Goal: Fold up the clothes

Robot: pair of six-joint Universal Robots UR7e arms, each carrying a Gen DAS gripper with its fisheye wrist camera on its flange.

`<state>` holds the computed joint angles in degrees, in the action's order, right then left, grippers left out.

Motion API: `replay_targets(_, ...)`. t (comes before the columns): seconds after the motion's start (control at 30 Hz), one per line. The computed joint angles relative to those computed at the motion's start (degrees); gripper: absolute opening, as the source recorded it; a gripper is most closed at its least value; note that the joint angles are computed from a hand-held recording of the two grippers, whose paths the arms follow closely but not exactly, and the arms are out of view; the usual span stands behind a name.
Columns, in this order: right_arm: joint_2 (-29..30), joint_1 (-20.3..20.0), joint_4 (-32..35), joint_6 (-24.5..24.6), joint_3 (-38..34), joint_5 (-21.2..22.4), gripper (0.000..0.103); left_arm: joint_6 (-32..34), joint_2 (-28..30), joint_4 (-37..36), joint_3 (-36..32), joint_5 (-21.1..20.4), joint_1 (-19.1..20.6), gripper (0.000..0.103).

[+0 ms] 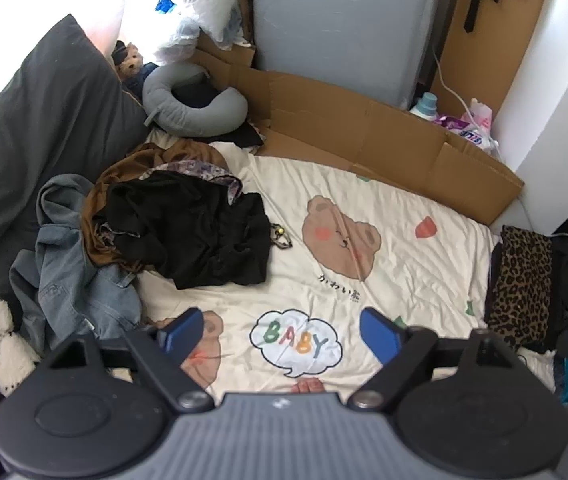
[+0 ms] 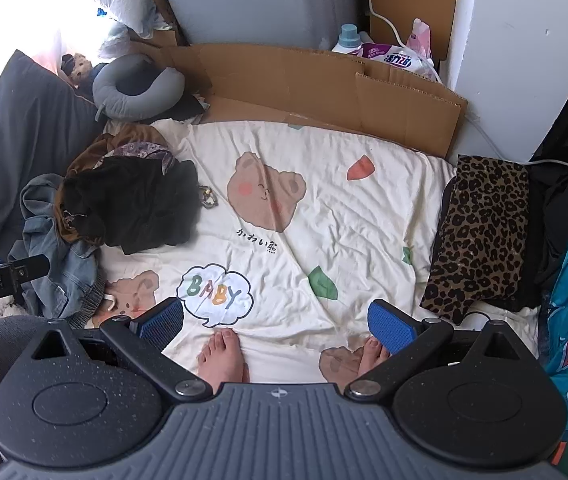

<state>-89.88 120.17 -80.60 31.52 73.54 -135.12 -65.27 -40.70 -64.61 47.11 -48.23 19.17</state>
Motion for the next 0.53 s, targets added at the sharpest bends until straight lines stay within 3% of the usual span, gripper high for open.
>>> replay_targets(0.53,-0.2,-0.1,-0.2,0.0,0.1,0.2,0.102,0.0,0.1,0.2,-0.2,-0.3,0.2,0.087)
